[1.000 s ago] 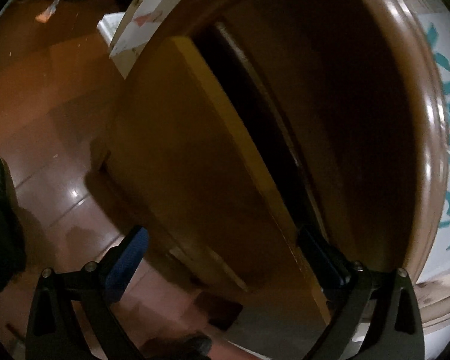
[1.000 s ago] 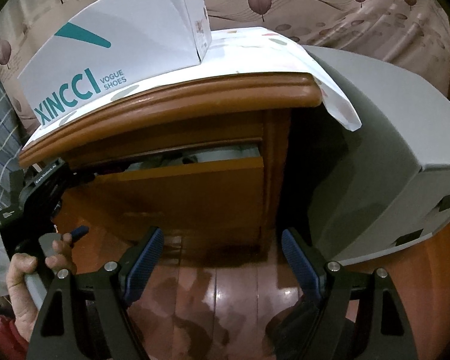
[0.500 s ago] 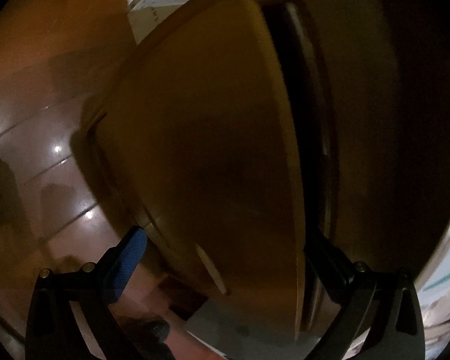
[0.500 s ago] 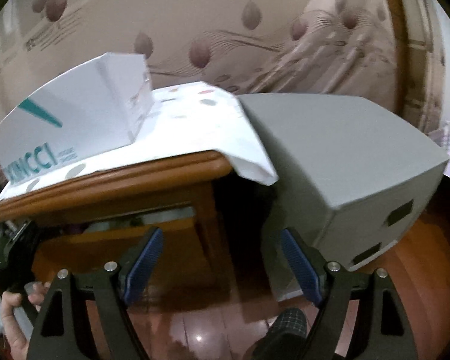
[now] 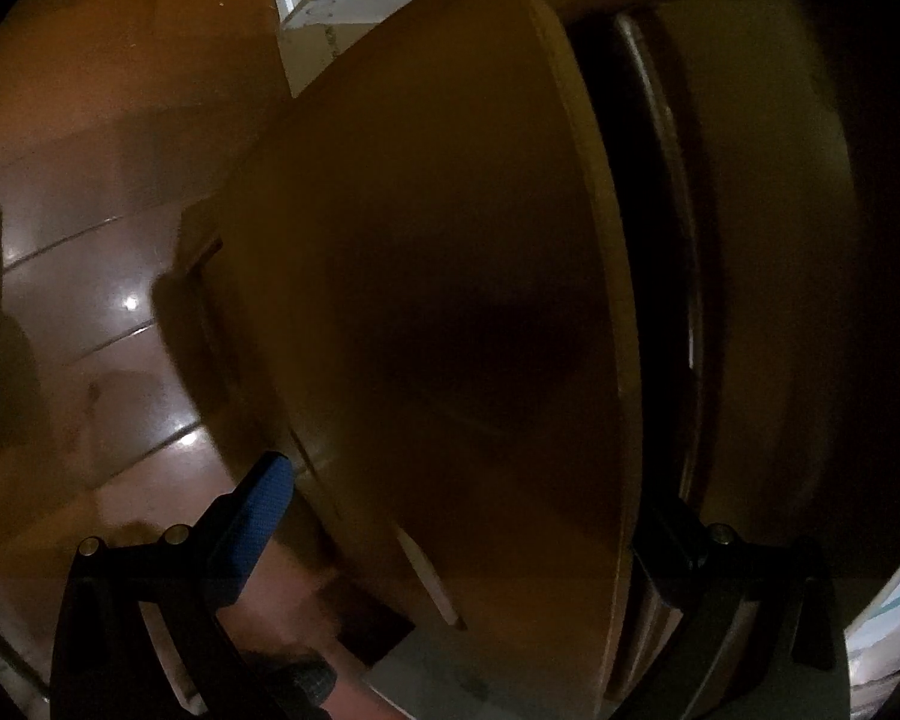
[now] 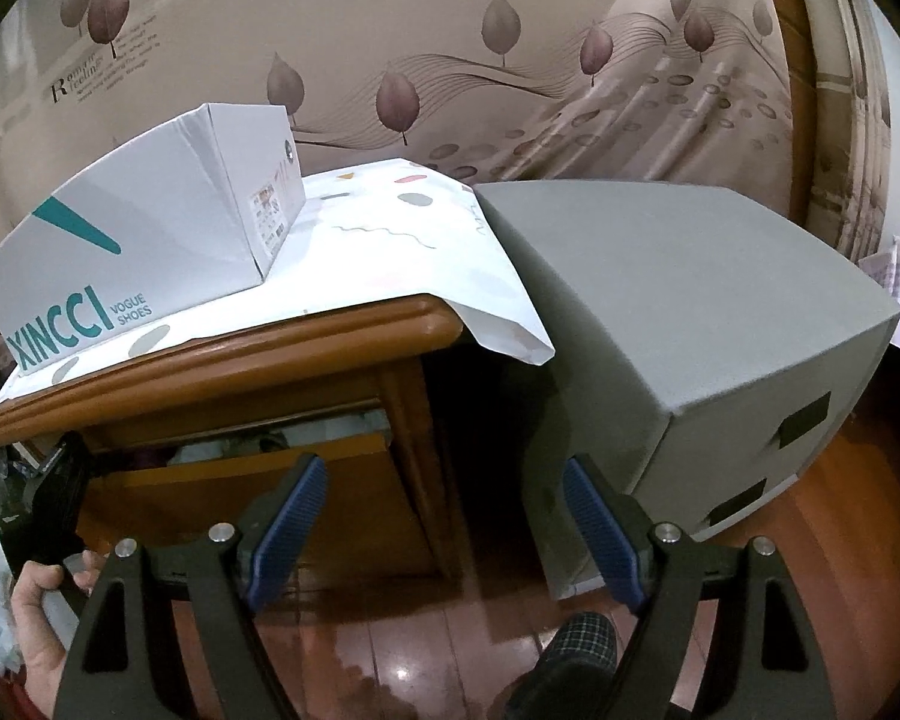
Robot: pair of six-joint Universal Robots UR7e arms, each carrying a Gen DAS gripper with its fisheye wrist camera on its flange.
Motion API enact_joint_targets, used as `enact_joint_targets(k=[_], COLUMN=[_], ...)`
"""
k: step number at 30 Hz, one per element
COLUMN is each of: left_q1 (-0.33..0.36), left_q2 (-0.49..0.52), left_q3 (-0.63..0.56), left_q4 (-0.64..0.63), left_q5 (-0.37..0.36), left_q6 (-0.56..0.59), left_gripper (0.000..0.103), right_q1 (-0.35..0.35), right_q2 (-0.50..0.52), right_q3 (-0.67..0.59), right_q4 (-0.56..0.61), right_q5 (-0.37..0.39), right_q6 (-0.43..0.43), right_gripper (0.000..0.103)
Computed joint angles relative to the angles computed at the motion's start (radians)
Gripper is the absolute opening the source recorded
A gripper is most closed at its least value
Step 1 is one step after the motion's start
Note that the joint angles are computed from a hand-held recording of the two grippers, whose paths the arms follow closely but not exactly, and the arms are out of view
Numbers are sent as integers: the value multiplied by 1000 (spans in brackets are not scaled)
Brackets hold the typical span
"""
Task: Take underwear out of drawer
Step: 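Hook the drawer front with the left tool and pull it open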
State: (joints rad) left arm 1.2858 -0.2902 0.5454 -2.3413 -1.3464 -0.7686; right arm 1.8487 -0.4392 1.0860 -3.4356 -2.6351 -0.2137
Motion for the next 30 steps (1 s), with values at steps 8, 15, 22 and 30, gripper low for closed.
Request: enact_joint_targets(k=[8, 15, 22, 30], left_q1=[-32, -42, -50, -43], left_q2=[1, -76, -120, -13], left_q3=[-66, 41, 99, -104], left_q4=[133, 140, 167, 352], left_q5=[115, 153, 192, 207], left_q6=[25, 41, 31, -2], left_gripper=[103, 103, 103, 103], right_q1=[-1, 0, -3, -3], right_q2=[-9, -14, -22, -17], right_q3=[10, 15, 27, 22], right_q4=[12, 18, 44, 37], right_q5=[2, 9, 19, 13], right_q6=[20, 34, 56, 46], right_gripper=[83, 83, 83, 83])
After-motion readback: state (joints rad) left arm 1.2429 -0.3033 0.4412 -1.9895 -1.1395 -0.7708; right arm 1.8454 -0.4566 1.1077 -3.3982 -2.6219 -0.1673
